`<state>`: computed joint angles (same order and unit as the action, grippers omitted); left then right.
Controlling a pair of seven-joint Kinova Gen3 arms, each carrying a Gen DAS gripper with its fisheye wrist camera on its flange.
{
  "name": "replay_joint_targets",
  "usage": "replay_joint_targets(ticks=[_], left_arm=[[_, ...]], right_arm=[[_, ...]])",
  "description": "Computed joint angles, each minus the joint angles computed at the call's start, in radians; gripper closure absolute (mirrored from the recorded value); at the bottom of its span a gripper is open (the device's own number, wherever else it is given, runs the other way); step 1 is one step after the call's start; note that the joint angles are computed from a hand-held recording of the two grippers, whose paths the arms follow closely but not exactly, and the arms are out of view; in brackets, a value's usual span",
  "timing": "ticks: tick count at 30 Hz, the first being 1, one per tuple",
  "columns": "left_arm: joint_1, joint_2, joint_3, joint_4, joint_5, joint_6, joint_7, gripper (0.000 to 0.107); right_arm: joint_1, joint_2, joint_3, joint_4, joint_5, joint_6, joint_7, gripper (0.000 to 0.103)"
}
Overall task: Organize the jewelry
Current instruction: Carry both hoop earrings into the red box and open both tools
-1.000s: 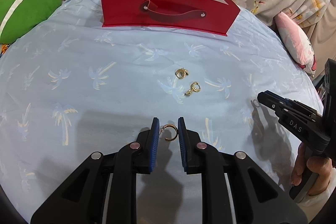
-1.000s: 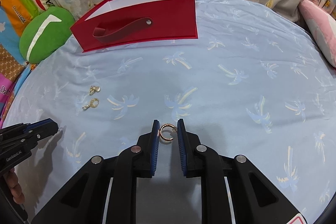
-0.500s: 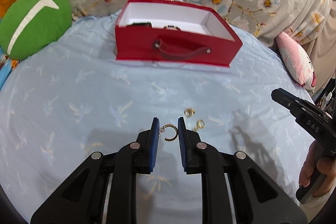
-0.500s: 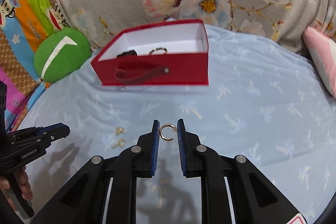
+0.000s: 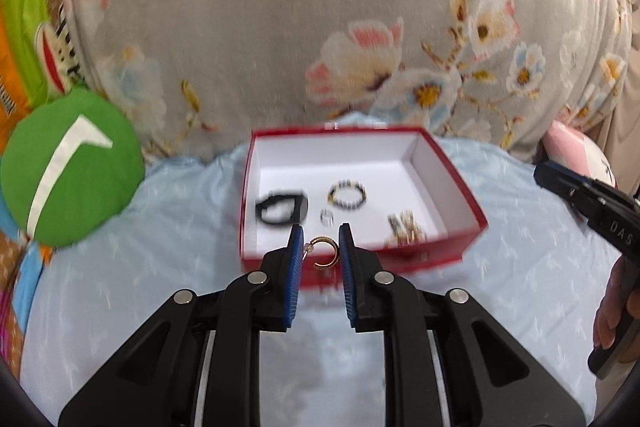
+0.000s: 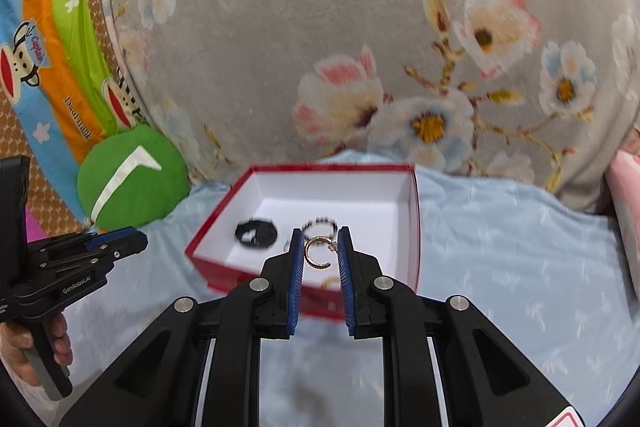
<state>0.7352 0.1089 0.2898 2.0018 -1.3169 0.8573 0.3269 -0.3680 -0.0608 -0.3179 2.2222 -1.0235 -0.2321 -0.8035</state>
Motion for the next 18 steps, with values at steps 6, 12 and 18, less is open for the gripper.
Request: replay_joint_targets(ticks=[6,12,18], left_arm=[[-0.073,0.093,-0.078,-0.157,-0.095,-0.057,-0.126,0.090],[-0.164,0.253,-0.154,-0.349,-0.017,-0.200,-0.322,0.089],[-0.159,0.358,-0.263,-0.417,0.057,-0.259,-0.276,0.066]], right_arm=[[-0.014,0.167,0.110,-0.214,0.138,0.086,-0.068,0.087],[-0.076,0.357,0.234,-0.412,0.131,0.151,-0.035,0.085],[0.063,0.429,0.081,-0.436,0.291,0.072,-0.202,0.068]])
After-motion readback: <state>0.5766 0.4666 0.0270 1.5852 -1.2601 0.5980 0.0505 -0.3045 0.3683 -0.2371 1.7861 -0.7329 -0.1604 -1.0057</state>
